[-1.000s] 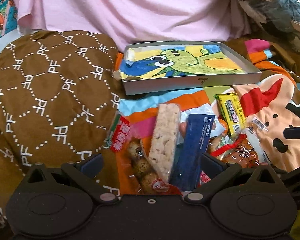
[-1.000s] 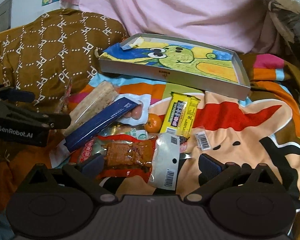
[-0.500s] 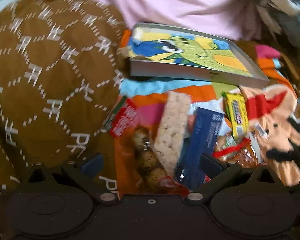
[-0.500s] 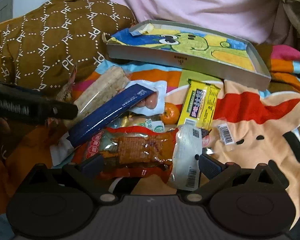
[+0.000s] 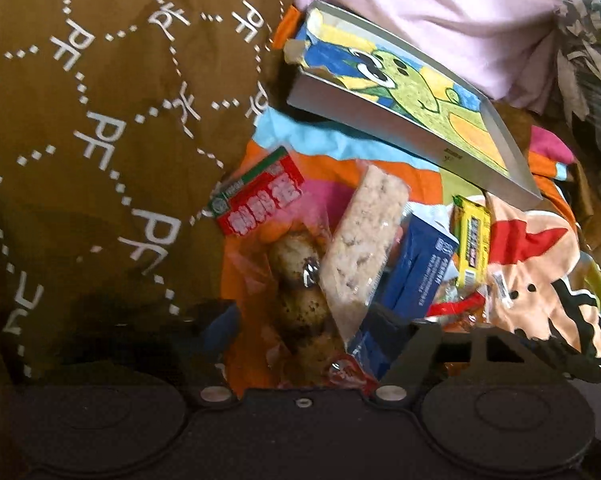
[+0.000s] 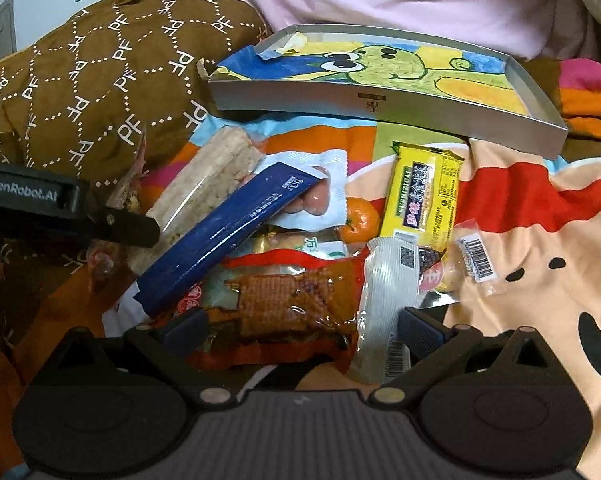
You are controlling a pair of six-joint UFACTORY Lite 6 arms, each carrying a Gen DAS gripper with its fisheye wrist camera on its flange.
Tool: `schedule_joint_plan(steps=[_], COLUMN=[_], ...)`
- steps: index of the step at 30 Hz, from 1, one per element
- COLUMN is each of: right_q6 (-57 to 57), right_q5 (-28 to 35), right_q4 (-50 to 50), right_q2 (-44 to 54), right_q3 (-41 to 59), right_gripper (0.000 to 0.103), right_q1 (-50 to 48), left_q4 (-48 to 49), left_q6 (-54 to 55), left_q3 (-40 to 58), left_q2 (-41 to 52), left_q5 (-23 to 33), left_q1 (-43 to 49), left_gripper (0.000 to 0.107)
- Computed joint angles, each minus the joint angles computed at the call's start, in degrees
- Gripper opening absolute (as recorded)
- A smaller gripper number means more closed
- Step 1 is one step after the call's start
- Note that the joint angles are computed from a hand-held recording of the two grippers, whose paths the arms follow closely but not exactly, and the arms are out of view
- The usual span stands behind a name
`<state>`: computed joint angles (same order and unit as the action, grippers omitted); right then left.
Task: Organize snacks
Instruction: 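Move left gripper toward quail egg bag while right gripper moves toward red snack bag, then lower left gripper around quail egg bag while right gripper lowers onto red snack bag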
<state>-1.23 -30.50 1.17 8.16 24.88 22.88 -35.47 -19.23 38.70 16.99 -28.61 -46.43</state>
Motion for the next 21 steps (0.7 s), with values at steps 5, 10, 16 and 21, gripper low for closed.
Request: schedule_joint_plan(steps=[5, 10, 16, 21], right_q6=[-1.86, -3.72, -4.73, -5.80], right_q5=[-0.09, 0.00, 0.03, -0.21], right_q4=[1.90, 4.21, 5.58, 6.86], right_q2=[0.33, 0.89, 1.16, 0.92], right_q3=[0.30, 0.73, 0.89, 0.56], right_gripper=[0.103, 0.103, 0.103, 0.102], right_q1=[0.96, 1.89, 2.53, 3.13], left_q4=[5.39, 4.66, 3.60, 2.43], left_q6=[-6.54, -5.81, -5.45, -3.92], left_q3=[-0.91, -1.07, -1.43, -1.39], left_q2=[0.00, -0.12, -0.37, -0.72], left_q5=[-0.41, -0.28, -0.66, -0.27], left_q1=[0.86, 0.69, 0.26, -0.09], left_gripper=[0.060, 0.057, 0.055, 0.053])
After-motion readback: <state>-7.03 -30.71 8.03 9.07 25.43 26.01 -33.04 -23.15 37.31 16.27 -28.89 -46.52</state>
